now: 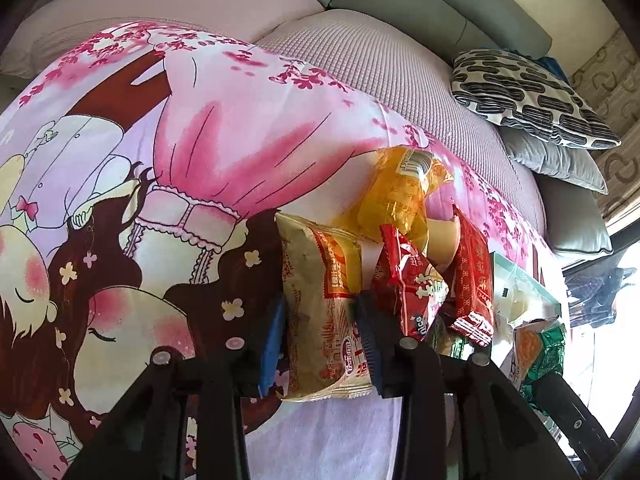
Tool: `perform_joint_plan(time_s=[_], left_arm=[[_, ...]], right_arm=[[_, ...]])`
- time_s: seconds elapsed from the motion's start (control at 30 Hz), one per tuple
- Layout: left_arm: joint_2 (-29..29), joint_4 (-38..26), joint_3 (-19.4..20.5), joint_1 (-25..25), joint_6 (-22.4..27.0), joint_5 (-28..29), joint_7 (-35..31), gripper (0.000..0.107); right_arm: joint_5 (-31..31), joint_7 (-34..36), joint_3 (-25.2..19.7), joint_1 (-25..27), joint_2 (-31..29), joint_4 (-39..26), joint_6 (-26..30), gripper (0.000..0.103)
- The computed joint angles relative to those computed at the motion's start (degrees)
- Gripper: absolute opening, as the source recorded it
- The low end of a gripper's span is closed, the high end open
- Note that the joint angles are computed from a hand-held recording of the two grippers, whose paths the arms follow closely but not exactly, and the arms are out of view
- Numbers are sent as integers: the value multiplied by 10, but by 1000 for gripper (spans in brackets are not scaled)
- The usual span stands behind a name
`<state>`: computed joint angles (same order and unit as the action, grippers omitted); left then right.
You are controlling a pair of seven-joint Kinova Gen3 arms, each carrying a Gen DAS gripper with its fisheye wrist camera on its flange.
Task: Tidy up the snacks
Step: 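Lift both packets and carry them toward the tray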
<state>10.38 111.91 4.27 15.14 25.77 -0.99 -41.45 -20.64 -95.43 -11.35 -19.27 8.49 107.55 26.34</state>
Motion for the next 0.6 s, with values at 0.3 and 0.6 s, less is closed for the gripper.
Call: perform_joint_plan(time_s=[0.3, 0.6], left_arm=[[16, -5, -15, 30, -13, -50, 49, 41], [15, 12, -23, 36, -48, -50, 63, 40]], right_arm=[[-46, 38, -2, 29, -2, 17, 0, 50], [-93, 82, -2, 46, -5, 23, -1, 50]])
